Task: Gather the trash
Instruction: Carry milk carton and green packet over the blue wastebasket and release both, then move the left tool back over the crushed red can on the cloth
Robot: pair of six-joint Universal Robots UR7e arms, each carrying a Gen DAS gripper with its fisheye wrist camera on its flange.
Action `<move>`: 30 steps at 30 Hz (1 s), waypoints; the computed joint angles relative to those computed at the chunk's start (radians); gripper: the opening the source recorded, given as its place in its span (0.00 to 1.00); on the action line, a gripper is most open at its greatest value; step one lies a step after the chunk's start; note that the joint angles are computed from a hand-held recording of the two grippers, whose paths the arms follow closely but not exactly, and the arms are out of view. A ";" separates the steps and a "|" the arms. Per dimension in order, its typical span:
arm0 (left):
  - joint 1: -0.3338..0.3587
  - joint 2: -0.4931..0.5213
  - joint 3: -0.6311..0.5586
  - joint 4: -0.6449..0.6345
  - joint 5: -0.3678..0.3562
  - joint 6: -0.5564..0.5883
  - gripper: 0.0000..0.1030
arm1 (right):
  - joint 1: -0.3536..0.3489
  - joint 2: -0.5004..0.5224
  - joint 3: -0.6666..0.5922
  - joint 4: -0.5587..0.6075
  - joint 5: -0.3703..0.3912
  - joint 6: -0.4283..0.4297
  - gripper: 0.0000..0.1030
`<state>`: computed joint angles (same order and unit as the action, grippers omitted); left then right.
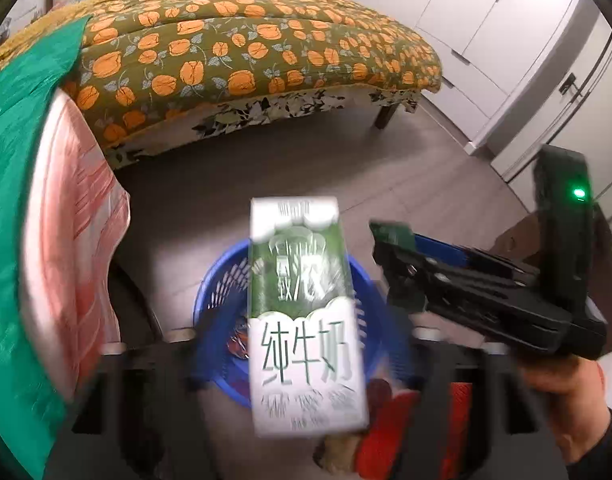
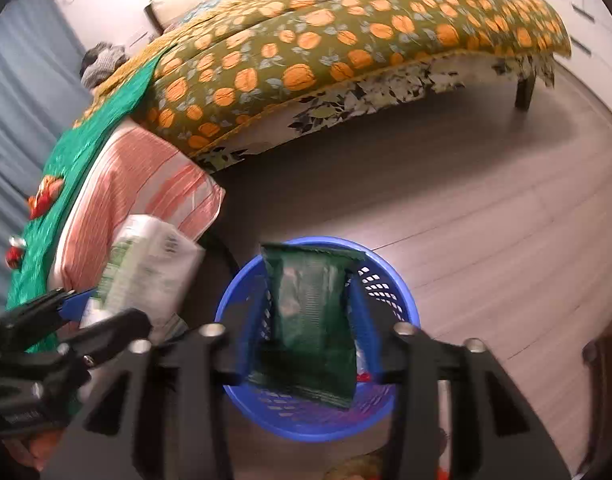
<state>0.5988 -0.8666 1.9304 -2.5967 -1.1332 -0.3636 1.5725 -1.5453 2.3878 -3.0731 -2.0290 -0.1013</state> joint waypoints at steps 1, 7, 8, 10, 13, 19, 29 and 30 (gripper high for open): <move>0.001 0.011 -0.006 -0.016 0.009 0.001 0.78 | -0.007 -0.008 0.001 -0.001 0.012 0.008 0.66; -0.023 -0.013 0.001 -0.025 0.022 0.011 0.82 | 0.000 -0.037 0.004 -0.017 0.027 0.000 0.70; -0.032 -0.028 0.013 -0.025 0.027 0.011 0.83 | 0.008 -0.036 0.006 -0.023 0.017 0.000 0.72; -0.059 -0.075 0.051 -0.032 0.038 0.008 0.87 | 0.029 -0.028 0.007 -0.043 -0.014 -0.002 0.79; -0.089 -0.155 0.111 -0.018 0.052 0.000 0.89 | 0.065 -0.005 0.009 -0.091 -0.063 -0.023 0.84; -0.140 -0.369 0.246 0.105 0.119 -0.068 0.89 | 0.177 0.110 0.015 -0.305 -0.205 -0.182 0.86; -0.190 -0.790 0.371 0.543 0.369 -0.303 0.91 | 0.391 0.321 -0.062 -0.329 -0.269 -0.268 0.88; -0.183 -0.835 0.371 0.603 0.391 -0.341 0.91 | 0.413 0.336 -0.076 -0.315 -0.262 -0.267 0.88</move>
